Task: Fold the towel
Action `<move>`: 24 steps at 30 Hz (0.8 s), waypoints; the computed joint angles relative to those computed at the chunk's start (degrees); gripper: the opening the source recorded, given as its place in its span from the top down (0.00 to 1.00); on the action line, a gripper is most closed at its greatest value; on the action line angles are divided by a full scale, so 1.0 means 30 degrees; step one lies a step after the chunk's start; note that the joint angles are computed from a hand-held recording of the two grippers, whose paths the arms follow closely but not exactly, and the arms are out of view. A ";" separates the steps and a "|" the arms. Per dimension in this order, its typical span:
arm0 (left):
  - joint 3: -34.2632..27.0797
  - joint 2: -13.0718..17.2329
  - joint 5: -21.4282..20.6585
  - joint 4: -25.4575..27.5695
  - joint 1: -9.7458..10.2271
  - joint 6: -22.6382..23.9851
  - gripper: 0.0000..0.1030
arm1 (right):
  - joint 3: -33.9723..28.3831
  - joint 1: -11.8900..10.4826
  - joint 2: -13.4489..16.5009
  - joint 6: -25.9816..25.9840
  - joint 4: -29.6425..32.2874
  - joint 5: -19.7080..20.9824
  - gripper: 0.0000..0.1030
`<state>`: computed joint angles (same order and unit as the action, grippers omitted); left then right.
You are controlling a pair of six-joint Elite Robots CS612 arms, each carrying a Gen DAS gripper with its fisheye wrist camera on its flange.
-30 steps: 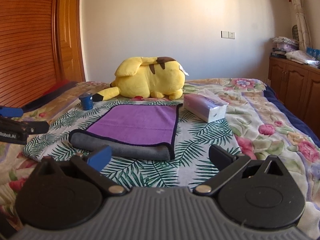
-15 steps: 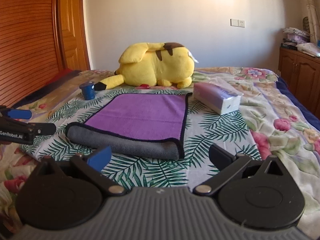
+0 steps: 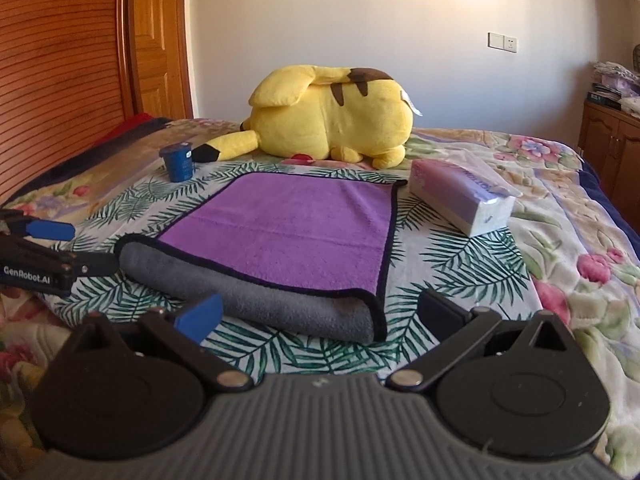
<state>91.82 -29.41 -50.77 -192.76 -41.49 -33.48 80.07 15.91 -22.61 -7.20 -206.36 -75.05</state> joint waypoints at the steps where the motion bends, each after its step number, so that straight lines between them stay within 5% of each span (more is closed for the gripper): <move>1: -0.0051 0.0055 0.0037 -0.0013 0.0016 0.0062 0.25 | -0.0096 0.0015 0.0039 -0.0111 0.0105 0.0000 0.00; 13: -0.0444 0.0425 0.0252 0.0000 0.0374 0.0419 0.30 | -0.0961 0.0118 0.0405 -0.0785 0.1273 0.0270 0.00; 24: -0.0937 0.0878 -0.0811 -0.0637 0.0949 0.0522 0.61 | -0.1493 0.0193 0.0588 -0.1442 0.2198 0.0398 0.00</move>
